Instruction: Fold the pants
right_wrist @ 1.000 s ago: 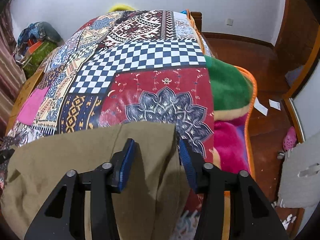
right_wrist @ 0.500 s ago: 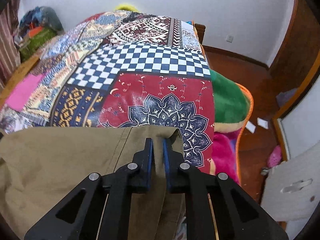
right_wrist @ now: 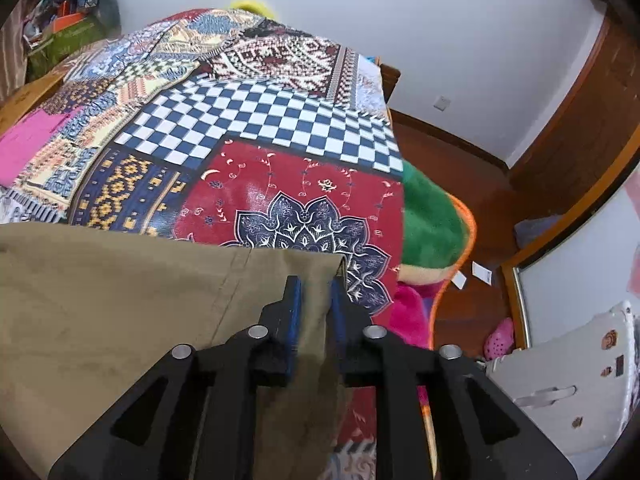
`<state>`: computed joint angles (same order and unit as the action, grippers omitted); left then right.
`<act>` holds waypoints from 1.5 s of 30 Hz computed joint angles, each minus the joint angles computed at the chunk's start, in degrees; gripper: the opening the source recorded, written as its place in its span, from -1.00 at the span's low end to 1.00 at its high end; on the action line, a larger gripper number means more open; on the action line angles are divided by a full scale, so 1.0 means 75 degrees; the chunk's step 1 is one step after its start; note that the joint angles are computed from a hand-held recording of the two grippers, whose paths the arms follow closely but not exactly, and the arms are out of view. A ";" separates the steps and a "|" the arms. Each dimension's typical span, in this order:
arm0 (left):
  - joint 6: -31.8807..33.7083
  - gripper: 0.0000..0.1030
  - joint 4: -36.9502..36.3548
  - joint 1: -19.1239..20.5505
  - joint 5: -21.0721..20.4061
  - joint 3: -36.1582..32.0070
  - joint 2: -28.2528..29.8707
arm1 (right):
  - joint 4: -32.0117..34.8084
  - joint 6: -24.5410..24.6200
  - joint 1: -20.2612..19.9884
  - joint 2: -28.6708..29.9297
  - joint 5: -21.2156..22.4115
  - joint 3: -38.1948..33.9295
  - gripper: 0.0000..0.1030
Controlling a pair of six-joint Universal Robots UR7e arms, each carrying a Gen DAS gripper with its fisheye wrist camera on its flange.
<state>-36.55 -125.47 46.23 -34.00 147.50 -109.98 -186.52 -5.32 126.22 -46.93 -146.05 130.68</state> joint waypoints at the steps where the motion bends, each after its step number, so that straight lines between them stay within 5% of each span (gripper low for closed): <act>1: -0.0231 -0.42 0.0419 -0.0140 0.0070 -0.0052 -0.0265 | 0.0132 0.0087 0.0056 -0.0158 0.0044 0.0066 -0.62; 7: -0.0764 -0.42 0.1663 -0.0780 -0.0458 -0.0203 -0.1424 | 0.1007 0.1142 0.0458 -0.1288 0.1101 0.0605 -0.29; 12: -0.0482 -0.42 0.1206 -0.0928 -0.0869 -0.0036 -0.0863 | 0.1381 0.1709 0.0746 -0.1253 0.1896 0.0923 -0.23; 15: 0.0189 -0.41 0.0155 -0.0579 -0.1348 0.0016 -0.0221 | 0.1797 0.1983 0.0726 -0.0987 0.2072 0.0991 -0.23; 18: 0.0451 -0.38 -0.0288 -0.0170 -0.1142 -0.0070 0.0518 | 0.1985 0.2075 0.0608 -0.0838 0.2100 0.1094 -0.23; 21: 0.0691 -0.16 -0.0681 0.0201 -0.1008 -0.0122 0.0804 | 0.1973 0.2022 0.0561 -0.0959 0.2190 0.1228 -0.23; 23: 0.0774 0.29 -0.0816 0.0378 -0.0762 -0.0125 0.0977 | 0.2074 0.1941 0.0545 -0.1041 0.2240 0.1276 -0.23; 29: 0.0999 0.39 -0.1512 0.0996 -0.1299 -0.0129 0.0896 | 0.2310 0.2006 0.0571 -0.1152 0.2221 0.1257 -0.23; 33: 0.0433 0.39 -0.0526 0.0559 -0.1244 -0.0189 0.0300 | 0.2802 0.2490 0.0684 -0.1494 0.2220 0.1249 -0.21; 39: -0.1375 0.45 0.2301 -0.1068 -0.1177 -0.0123 -0.1603 | 0.3258 0.3246 0.1169 -0.2347 0.2502 0.1472 -0.18; 45: -0.3365 0.51 0.5077 -0.2378 -0.1499 0.0062 -0.2669 | 0.3713 0.3851 0.1790 -0.2511 0.2546 0.1642 -0.09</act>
<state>-61.79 -87.39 28.40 -45.25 147.96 -130.00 -158.68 23.56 139.64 -65.76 -126.95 143.00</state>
